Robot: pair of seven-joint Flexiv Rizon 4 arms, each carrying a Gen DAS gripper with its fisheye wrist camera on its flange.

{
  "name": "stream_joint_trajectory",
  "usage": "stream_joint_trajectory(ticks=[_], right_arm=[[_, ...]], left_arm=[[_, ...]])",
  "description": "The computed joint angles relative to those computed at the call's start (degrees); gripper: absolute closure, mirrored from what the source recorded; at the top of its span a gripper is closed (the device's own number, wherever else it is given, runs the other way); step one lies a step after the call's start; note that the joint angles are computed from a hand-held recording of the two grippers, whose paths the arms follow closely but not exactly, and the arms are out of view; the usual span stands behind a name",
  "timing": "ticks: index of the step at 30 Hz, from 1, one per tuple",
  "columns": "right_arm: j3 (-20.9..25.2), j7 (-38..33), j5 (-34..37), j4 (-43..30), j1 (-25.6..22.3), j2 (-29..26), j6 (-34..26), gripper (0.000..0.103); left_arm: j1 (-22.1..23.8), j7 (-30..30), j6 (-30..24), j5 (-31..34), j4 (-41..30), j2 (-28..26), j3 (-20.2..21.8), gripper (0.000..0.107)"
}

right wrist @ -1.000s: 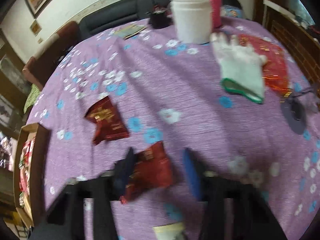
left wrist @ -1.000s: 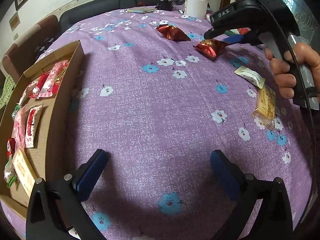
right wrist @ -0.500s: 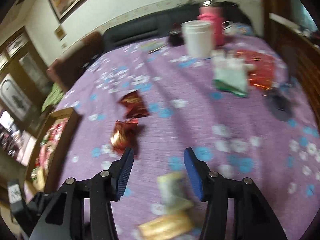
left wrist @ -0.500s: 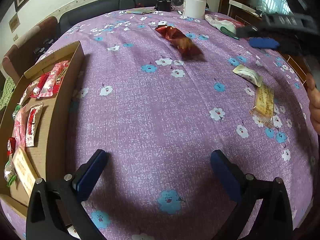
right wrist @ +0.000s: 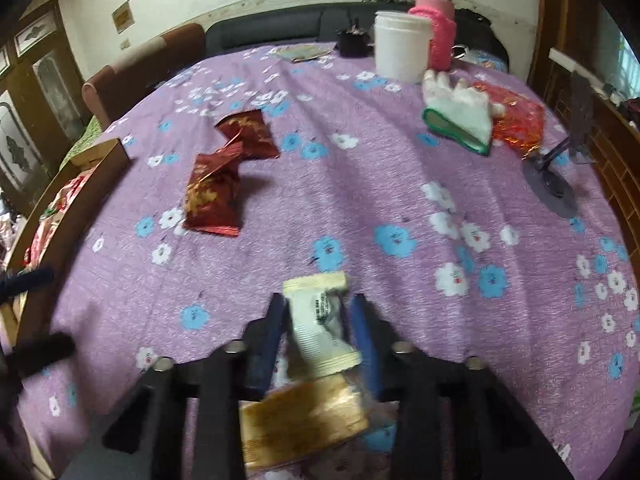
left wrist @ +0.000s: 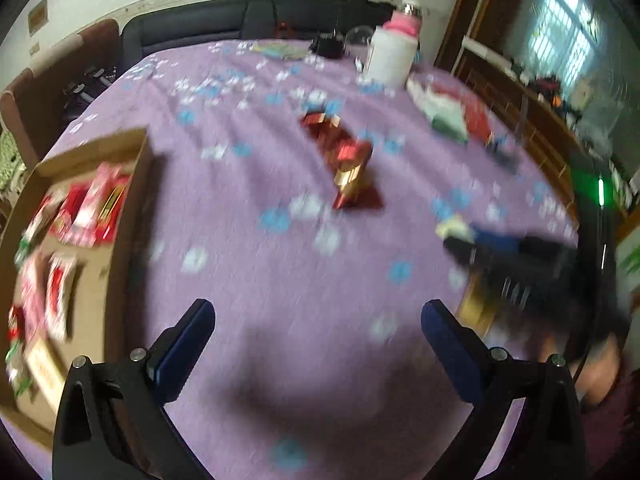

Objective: Organize snacks
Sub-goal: 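Grasp the white candy pack with the right gripper while the left grasps a red foil candy, then carry both candies into the cardboard tray and open both grippers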

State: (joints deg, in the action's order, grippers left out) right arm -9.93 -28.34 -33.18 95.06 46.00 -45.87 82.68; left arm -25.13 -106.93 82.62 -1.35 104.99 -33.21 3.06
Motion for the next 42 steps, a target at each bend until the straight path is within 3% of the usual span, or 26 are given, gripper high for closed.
stream_joint_trajectory(ticks=[5, 9, 13, 14, 15, 17, 18, 19, 24, 29, 34, 38, 42], right_arm=[[-2.73, 2.65, 0.52, 1.29, 1.96, 0.37, 1.25, 0.075], [-2.01, 3.29, 1.55, 1.37, 1.04, 0.46, 1.88, 0.075], [-1.95, 3.62, 2.13, 1.36, 0.96, 0.44, 1.94, 0.075], [-2.08, 3.67, 2.11, 1.32, 1.10, 0.43, 1.80, 0.075], [-2.21, 3.79, 2.11, 1.34, 1.22, 0.43, 1.70, 0.075], [-2.36, 4.01, 2.14, 1.42, 1.31, 0.46, 1.82, 0.075], [-2.54, 4.14, 2.11, 1.41, 1.40, 0.43, 1.83, 0.075], [-2.69, 4.28, 2.09, 1.39, 1.50, 0.37, 1.87, 0.075], [-6.96, 6.41, 2.48, 3.38, 4.15, 0.56, 6.12, 0.075], [-12.59, 6.80, 6.48, 5.36, 8.42, 0.20, 10.62, 0.075], [-14.18, 4.69, 10.32, 5.37, 10.37, -0.36, 11.30, 0.075], [-16.62, 3.57, 12.94, 5.29, 12.84, -1.11, 11.04, 0.075], [-20.45, 2.99, 14.73, 5.90, 16.88, -1.12, 10.98, 0.075]], left_arm=[[-0.20, 0.52, -4.93, -1.05, -11.85, -6.98, 0.06, 0.004], [-3.22, -1.65, -11.46, 1.73, -21.91, -12.73, 4.24, 0.004], [-3.18, -3.17, -16.20, 4.37, -28.15, -16.21, 4.89, 0.007], [-2.75, -2.98, -16.94, 4.75, -29.32, -16.95, 4.44, 0.017], [-2.73, -3.02, -17.96, 5.32, -30.41, -17.53, 4.50, 0.035], [-3.53, -4.45, -19.46, 7.07, -31.71, -18.04, 5.71, 0.062], [-3.71, -4.57, -19.58, 8.17, -32.01, -18.08, 5.92, 0.069], [-3.00, -4.05, -19.39, 8.29, -31.59, -17.80, 4.87, 0.069], [-1.14, -5.29, -13.85, 8.11, -25.72, -14.96, 2.84, 0.069], [3.59, -2.43, -3.31, 2.59, -12.64, -8.59, -3.07, 0.069], [12.82, 0.59, 10.22, -2.49, 5.05, 0.60, -12.83, 0.069], [19.32, 0.92, 18.35, -4.75, 17.51, 7.07, -17.22, 0.068], [21.00, -0.50, 19.90, -6.41, 25.86, 11.83, -14.51, 0.068]])
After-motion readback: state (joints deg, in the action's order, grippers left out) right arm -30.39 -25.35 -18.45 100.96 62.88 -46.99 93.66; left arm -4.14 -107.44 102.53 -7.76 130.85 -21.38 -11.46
